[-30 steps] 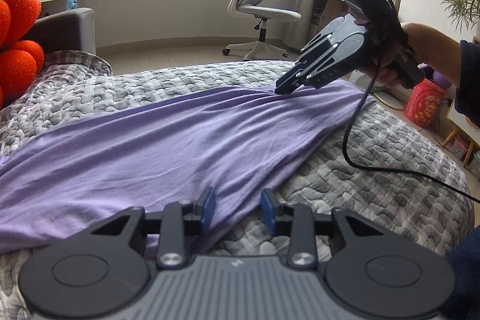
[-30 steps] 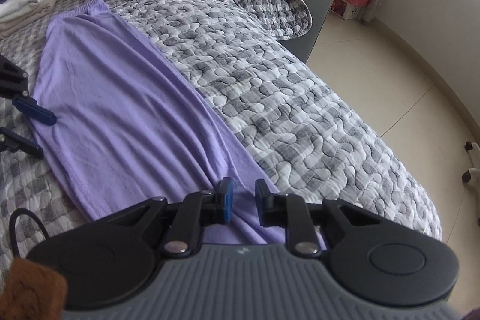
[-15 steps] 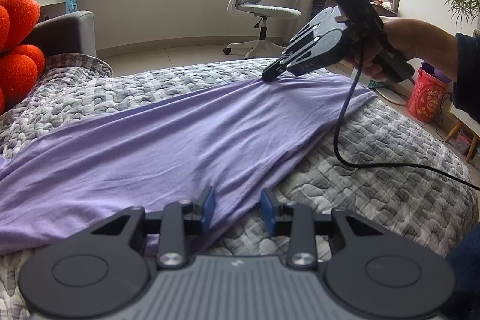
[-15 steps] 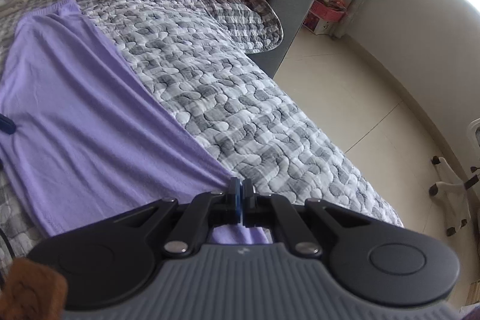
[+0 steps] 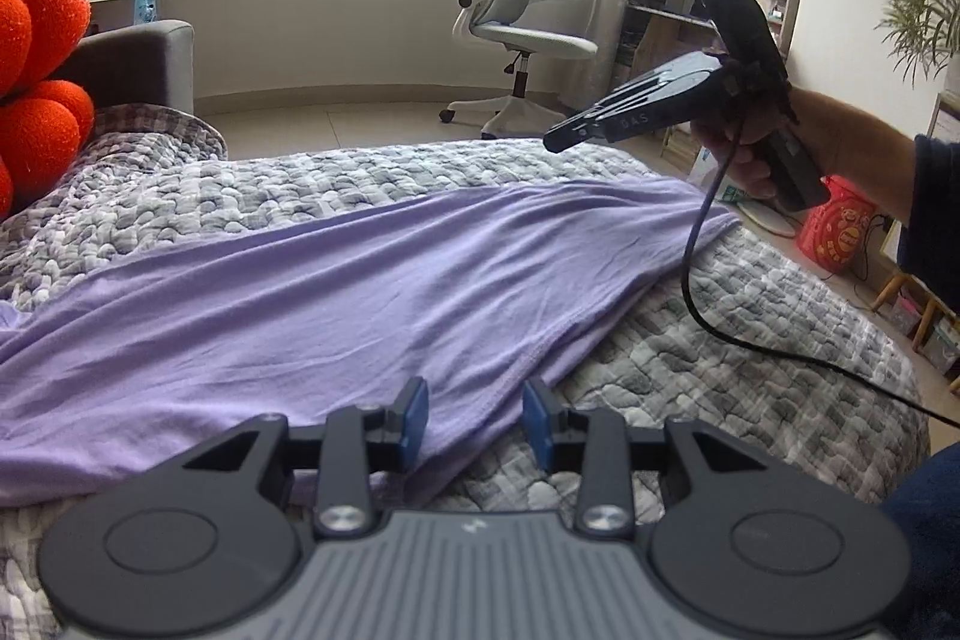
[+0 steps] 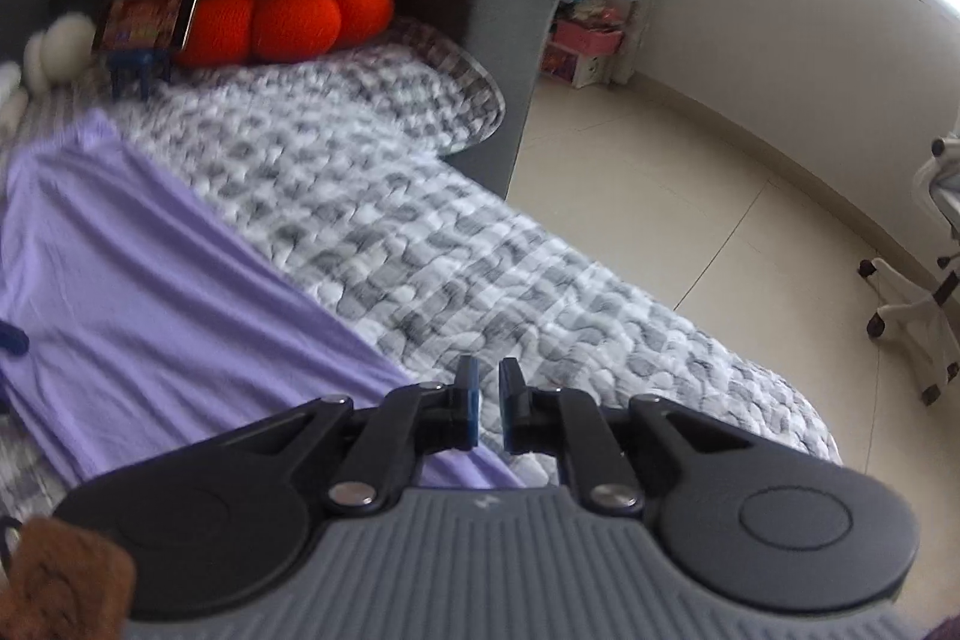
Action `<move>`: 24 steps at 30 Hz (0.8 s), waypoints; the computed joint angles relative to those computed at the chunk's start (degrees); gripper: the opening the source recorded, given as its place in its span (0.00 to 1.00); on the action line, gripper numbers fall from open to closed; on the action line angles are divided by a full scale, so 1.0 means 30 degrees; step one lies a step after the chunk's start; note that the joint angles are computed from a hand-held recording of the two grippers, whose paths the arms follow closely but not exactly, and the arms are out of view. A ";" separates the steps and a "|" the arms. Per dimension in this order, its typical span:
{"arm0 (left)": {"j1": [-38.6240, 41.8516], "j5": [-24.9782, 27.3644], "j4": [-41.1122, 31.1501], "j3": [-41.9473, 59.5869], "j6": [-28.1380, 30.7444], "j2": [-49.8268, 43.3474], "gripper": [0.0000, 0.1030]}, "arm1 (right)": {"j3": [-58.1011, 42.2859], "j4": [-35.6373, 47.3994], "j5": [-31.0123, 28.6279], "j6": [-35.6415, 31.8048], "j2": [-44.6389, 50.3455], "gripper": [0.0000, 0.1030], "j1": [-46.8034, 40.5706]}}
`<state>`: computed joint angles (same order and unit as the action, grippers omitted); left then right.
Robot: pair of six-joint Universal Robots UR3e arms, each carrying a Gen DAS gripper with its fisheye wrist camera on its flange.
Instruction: Fold clothes
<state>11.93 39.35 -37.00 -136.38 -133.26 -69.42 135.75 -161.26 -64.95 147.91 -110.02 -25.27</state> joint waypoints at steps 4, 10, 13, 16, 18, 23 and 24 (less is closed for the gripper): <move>0.2095 -0.1988 -0.4440 0.0801 0.2115 0.1117 0.41 | 0.0335 0.2579 0.0788 -0.1113 -0.2065 0.14 -0.2473; 0.0423 -0.0350 -0.0528 0.0876 -0.0342 -0.1222 0.43 | 0.0576 0.3215 0.0191 -0.1862 -0.0919 0.14 -0.1608; -0.0287 0.0727 0.1854 0.0016 -0.1039 -0.1627 0.42 | 0.1431 -0.0252 -0.1275 -0.0860 0.0379 0.14 -0.0471; 0.0033 0.0577 0.0743 0.0134 -0.0359 -0.1181 0.42 | 0.1337 -0.3243 -0.4003 0.0945 0.1995 0.12 0.0837; 0.0703 0.0260 -0.0903 0.0465 0.0143 -0.0628 0.42 | 0.1418 -0.2752 -0.3425 0.1697 0.1315 0.12 0.0149; 0.3808 -0.0746 -0.3464 0.0613 0.1555 0.1426 0.43 | 0.1777 0.7242 0.4138 0.0478 -0.7231 0.37 -0.5199; 0.4508 -0.0948 -0.3701 0.0822 0.1499 0.1413 0.44 | 0.1399 1.0219 0.5238 -0.0631 -0.8993 0.41 -0.6007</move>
